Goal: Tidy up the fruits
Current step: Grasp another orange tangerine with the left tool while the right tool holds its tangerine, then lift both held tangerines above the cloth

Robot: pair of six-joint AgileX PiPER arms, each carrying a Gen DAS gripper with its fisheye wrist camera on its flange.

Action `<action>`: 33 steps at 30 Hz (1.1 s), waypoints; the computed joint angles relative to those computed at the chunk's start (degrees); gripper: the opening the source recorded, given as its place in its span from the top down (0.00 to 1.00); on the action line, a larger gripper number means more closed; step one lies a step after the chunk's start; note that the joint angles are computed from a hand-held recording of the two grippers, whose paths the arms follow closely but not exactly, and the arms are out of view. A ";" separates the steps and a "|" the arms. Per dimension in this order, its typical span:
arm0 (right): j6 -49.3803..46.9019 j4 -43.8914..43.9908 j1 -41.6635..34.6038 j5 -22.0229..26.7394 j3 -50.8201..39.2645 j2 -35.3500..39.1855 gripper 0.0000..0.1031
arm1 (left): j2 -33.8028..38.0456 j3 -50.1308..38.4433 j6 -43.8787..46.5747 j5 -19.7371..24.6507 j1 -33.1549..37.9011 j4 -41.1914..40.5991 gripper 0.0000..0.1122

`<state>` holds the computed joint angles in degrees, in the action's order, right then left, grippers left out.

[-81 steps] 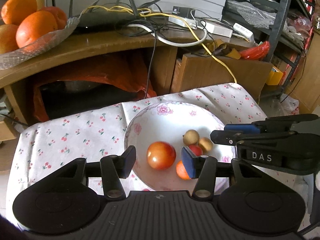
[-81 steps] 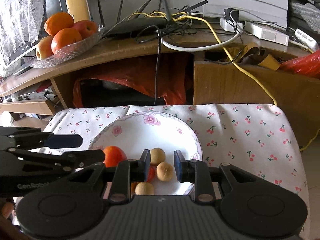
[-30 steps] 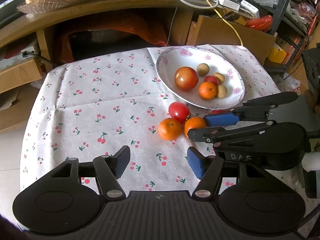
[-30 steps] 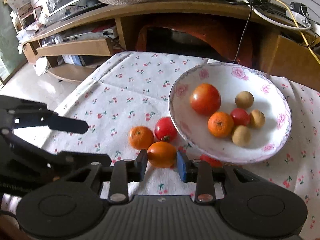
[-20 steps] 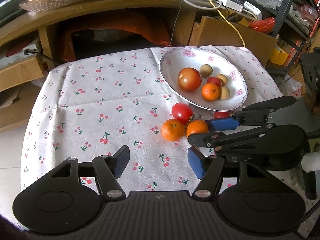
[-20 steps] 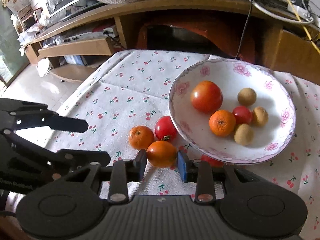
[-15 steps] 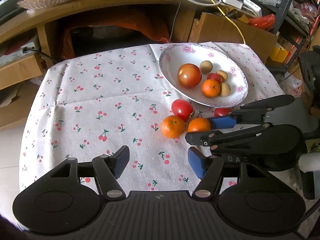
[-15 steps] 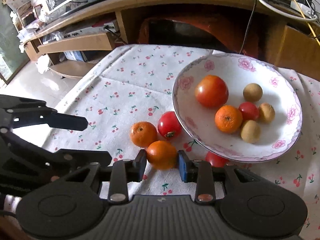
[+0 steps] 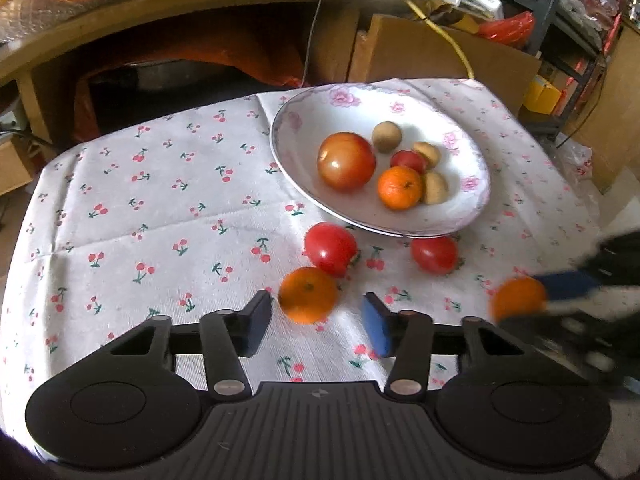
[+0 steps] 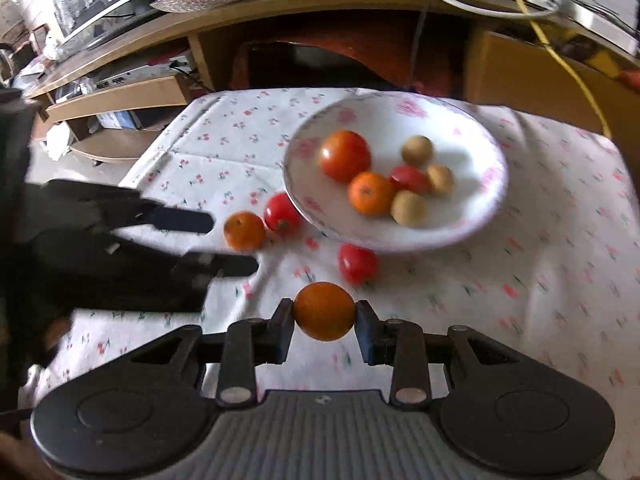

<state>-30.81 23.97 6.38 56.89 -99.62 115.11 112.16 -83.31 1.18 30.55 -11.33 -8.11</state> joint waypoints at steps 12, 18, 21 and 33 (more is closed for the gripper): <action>-1.05 0.47 -0.36 -0.99 5.06 -2.32 0.69 | -2.32 2.96 -5.95 -0.52 -2.11 6.74 0.64; -2.67 -0.50 -0.11 -2.92 10.57 -5.17 0.69 | -9.00 10.45 -6.71 0.67 -4.78 5.96 0.64; -3.39 -2.61 0.79 -5.79 15.08 -7.50 0.69 | -11.67 13.86 -7.99 0.39 -6.92 6.94 0.64; -6.71 -3.43 1.51 -10.86 20.50 -9.81 0.69 | -12.18 16.41 -4.31 -1.21 -8.34 5.30 0.55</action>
